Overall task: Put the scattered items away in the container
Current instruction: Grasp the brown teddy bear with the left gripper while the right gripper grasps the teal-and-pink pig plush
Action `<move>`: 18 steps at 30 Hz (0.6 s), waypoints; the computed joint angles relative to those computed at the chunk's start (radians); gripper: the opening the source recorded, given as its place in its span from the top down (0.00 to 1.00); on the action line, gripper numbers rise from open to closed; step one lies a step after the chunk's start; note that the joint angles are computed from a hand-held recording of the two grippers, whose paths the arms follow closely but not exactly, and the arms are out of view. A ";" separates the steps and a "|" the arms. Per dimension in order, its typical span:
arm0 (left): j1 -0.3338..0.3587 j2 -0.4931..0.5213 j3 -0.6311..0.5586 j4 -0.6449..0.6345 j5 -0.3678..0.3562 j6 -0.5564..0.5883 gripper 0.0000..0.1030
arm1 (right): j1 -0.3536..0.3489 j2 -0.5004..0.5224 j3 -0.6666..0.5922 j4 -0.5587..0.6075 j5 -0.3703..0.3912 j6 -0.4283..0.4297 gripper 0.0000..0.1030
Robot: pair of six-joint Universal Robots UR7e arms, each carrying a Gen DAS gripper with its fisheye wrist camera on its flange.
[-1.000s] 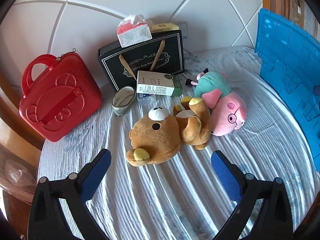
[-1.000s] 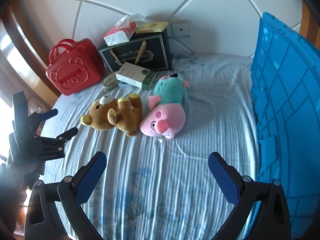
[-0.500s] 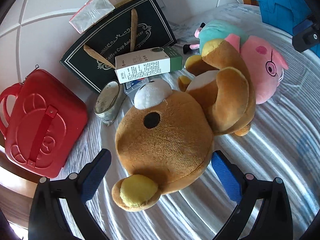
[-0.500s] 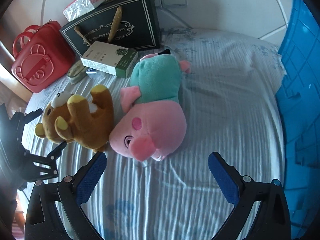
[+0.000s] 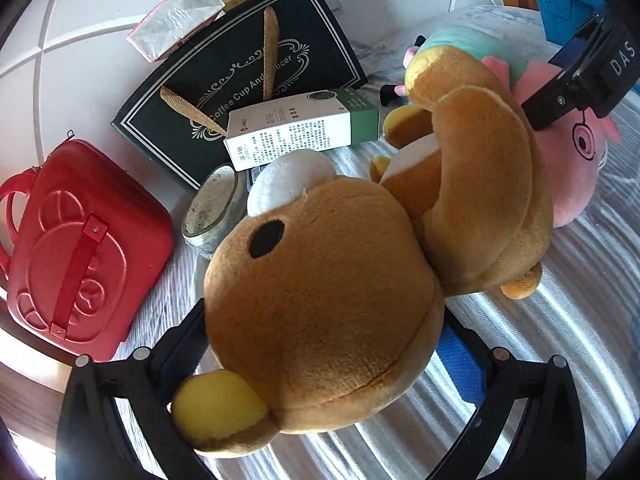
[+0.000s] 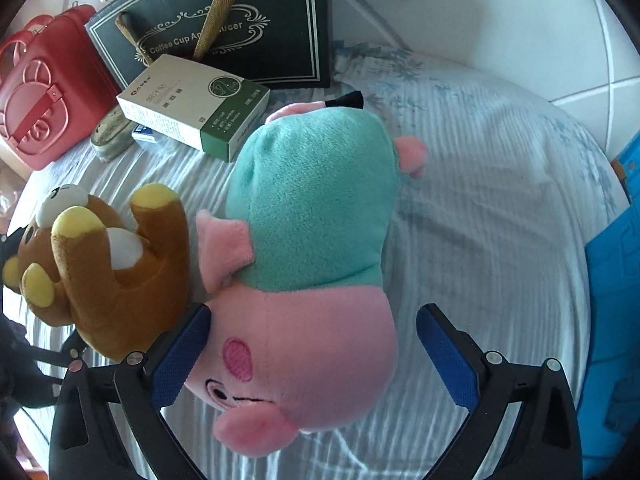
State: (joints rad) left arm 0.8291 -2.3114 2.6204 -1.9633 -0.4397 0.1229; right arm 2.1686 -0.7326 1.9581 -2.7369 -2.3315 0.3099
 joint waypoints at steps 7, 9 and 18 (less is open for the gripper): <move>0.005 0.005 -0.018 0.028 -0.015 -0.054 0.03 | -0.019 0.005 -0.002 0.005 0.050 0.010 0.08; -0.001 -0.014 -0.037 0.083 -0.031 -0.102 0.11 | -0.012 -0.002 0.003 0.008 0.051 0.020 0.15; -0.120 -0.157 -0.126 0.584 -0.072 -0.491 0.16 | 0.037 -0.056 0.052 0.044 0.079 0.079 0.25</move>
